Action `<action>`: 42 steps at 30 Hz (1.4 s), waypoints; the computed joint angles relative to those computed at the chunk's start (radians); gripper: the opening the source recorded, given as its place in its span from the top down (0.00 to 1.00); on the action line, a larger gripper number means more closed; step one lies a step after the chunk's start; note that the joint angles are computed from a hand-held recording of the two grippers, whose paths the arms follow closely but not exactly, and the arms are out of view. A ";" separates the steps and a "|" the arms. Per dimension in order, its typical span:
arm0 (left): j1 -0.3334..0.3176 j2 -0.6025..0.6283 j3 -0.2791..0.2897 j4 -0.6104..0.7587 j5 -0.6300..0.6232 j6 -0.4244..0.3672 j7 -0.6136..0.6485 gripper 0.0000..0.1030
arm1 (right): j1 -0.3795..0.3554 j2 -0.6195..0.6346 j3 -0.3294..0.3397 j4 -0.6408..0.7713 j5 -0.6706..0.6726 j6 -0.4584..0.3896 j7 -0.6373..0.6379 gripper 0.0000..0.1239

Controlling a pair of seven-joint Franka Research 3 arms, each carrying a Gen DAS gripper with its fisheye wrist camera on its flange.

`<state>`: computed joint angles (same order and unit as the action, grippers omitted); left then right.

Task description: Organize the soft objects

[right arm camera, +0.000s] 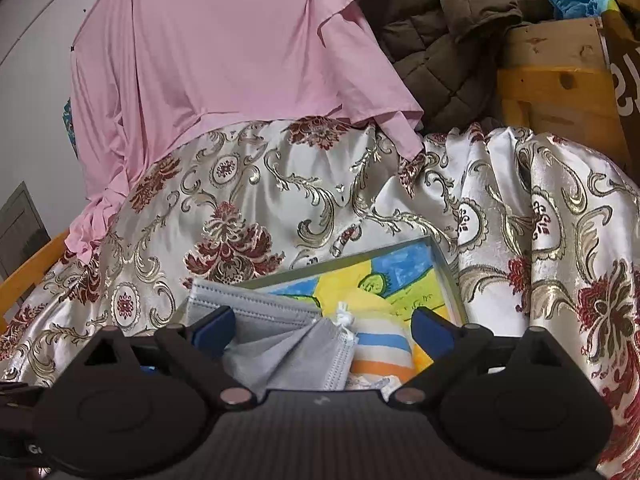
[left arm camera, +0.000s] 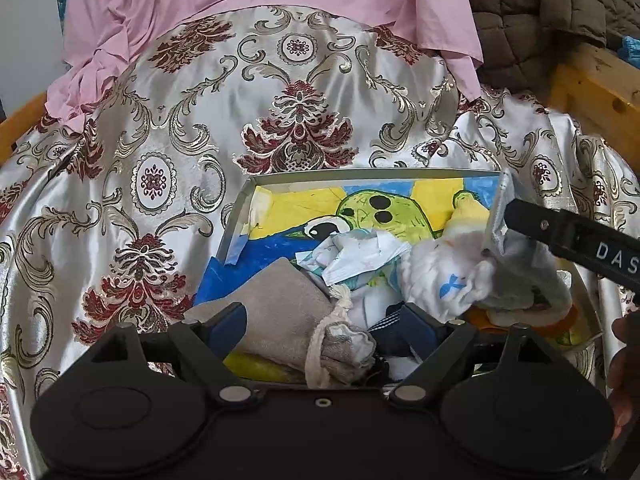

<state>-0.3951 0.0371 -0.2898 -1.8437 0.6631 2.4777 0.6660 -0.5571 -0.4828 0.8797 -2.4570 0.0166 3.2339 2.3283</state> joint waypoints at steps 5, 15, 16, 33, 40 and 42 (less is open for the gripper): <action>0.003 -0.013 0.002 -0.029 0.021 0.038 -0.042 0.17 | 0.037 -0.001 -0.025 -0.007 0.022 0.043 -0.033 0.20; 0.022 -0.100 -0.009 -0.113 0.020 0.070 -0.091 0.17 | 0.123 -0.078 -0.085 -0.037 0.057 -0.007 -0.058 0.19; 0.025 -0.116 -0.012 -0.127 0.023 0.075 -0.097 0.16 | 0.138 -0.090 -0.097 -0.045 0.059 -0.013 -0.055 0.19; 0.097 -0.477 -0.070 -0.449 -0.052 0.226 -0.158 0.13 | 0.377 -0.440 -0.247 -0.210 -0.018 -0.258 0.073 0.17; 0.103 -0.645 -0.089 -0.587 -0.101 0.273 -0.180 0.09 | 0.477 -0.573 -0.241 -0.223 -0.097 -0.400 0.121 0.17; 0.100 -0.692 -0.094 -0.623 -0.115 0.282 -0.182 0.09 | 0.508 -0.603 -0.234 -0.226 -0.116 -0.436 0.136 0.17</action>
<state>-0.2948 -0.6553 -0.3834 -2.4665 0.5478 2.7594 0.4843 -0.0492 -1.0859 0.6453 -2.6829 -0.0989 2.7983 2.4648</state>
